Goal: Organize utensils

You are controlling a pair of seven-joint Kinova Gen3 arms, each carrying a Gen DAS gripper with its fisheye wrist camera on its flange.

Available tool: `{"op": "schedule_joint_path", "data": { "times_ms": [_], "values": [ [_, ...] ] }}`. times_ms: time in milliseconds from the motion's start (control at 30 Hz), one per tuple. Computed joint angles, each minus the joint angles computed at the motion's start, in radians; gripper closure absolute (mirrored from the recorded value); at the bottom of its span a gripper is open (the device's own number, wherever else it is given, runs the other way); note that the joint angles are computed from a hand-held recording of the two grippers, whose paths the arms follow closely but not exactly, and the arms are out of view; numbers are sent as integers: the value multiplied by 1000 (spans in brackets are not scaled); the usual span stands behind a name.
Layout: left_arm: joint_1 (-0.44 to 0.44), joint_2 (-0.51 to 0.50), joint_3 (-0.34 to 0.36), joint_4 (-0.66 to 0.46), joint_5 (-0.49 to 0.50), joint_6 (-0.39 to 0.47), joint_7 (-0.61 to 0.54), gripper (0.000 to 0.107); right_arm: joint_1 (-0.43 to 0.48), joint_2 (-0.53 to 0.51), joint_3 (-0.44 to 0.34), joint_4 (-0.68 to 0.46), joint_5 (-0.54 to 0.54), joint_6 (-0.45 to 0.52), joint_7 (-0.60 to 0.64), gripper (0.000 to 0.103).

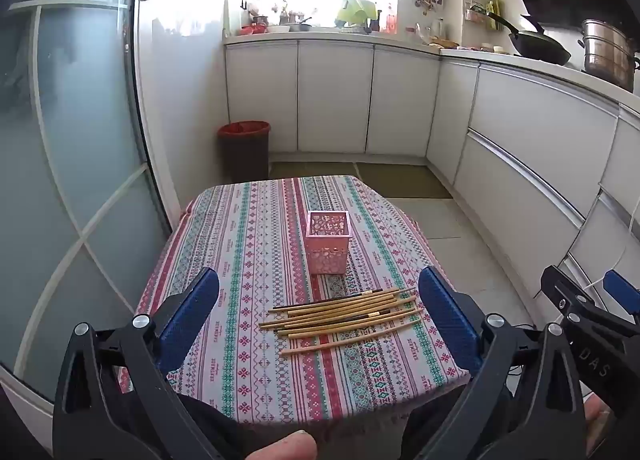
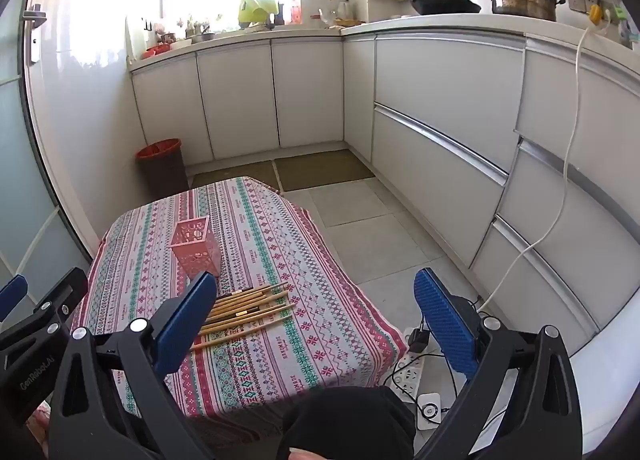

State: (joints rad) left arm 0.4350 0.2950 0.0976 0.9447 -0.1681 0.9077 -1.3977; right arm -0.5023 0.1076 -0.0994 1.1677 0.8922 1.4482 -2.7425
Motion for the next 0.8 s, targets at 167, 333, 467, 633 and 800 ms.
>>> {"op": "schedule_joint_path", "data": {
  "times_ms": [167,333,467,633,800],
  "values": [
    [-4,-1,4,-2,9,4,-10,12,2,1,0,-3,-9,-2,9,7],
    [-9,-4,0,22,11,-14,-9,12,3,6,4,-4,-10,-5,3,7],
    [-15,-2,2,18,17,-7,-13,12,2,9,6,-9,-12,-3,5,7],
    [-15,-2,2,19,17,-6,-10,12,1,7,5,-7,-14,1,8,7],
    [-9,2,0,15,11,-1,-3,12,1,8,7,-9,-17,1,10,7]
  ]
}}
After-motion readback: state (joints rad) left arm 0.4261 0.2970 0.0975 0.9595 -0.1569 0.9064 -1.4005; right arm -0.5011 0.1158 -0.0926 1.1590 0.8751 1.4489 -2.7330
